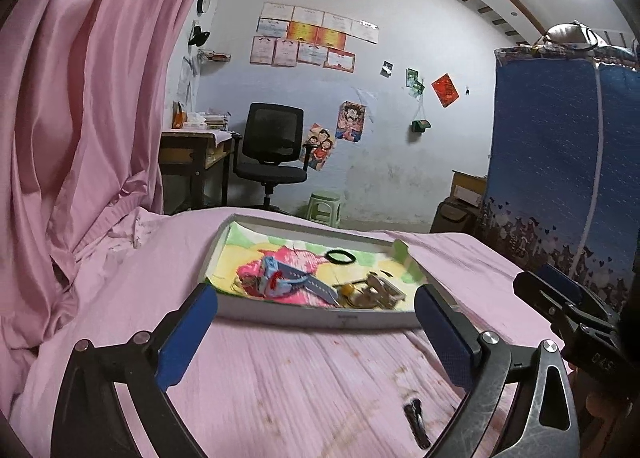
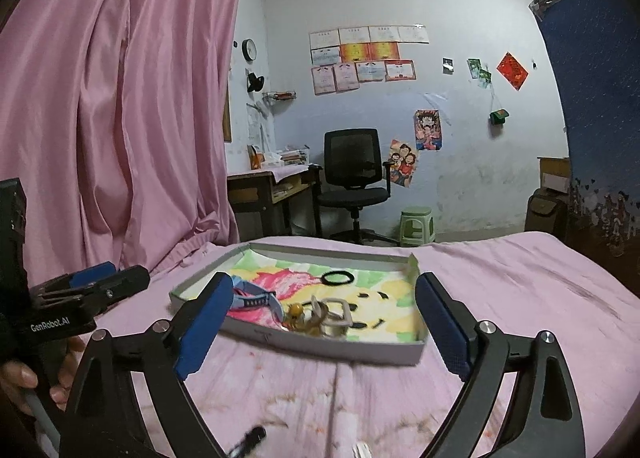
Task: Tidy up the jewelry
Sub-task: 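Withdraw both tools from the tray back over the bed, then grasp the black hair clip with the left tool while the right tool grasps the white hair clip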
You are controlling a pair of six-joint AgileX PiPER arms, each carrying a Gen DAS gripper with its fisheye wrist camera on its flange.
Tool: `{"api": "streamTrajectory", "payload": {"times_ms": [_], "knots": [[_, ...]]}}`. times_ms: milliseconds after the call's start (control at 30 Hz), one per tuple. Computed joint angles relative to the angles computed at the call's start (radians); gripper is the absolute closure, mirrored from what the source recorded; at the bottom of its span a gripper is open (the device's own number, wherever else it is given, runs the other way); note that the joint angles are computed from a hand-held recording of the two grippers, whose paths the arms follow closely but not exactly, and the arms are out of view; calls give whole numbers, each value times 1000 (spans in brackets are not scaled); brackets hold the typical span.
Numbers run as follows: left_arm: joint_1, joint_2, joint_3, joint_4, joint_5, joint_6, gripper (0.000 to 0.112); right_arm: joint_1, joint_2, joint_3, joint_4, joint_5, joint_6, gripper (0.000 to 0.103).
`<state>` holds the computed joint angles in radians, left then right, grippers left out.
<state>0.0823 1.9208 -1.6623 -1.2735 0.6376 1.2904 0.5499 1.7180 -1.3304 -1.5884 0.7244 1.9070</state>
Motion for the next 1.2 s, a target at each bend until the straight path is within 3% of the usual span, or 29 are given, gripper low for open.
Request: {"api": "streamTrajectory", "payload": {"times_ms": [200,367,867,1033,1200], "knots": [[-2,-42,68,32,16,3,13,27,-73,96,39,27,-8,14],[-8,-34,56,146,54,-102,13,31,-122,164,119,26,-57,14],[-59,-3,16,343,160,-225,13,26,-199,293,340,-4,-172,14],[-78,22,-25,402,210,-254,26,17,-199,317,384,-32,-192,15],[-96,59,-80,458,273,-285,39,-37,-166,289,489,-104,-290,34]]}}
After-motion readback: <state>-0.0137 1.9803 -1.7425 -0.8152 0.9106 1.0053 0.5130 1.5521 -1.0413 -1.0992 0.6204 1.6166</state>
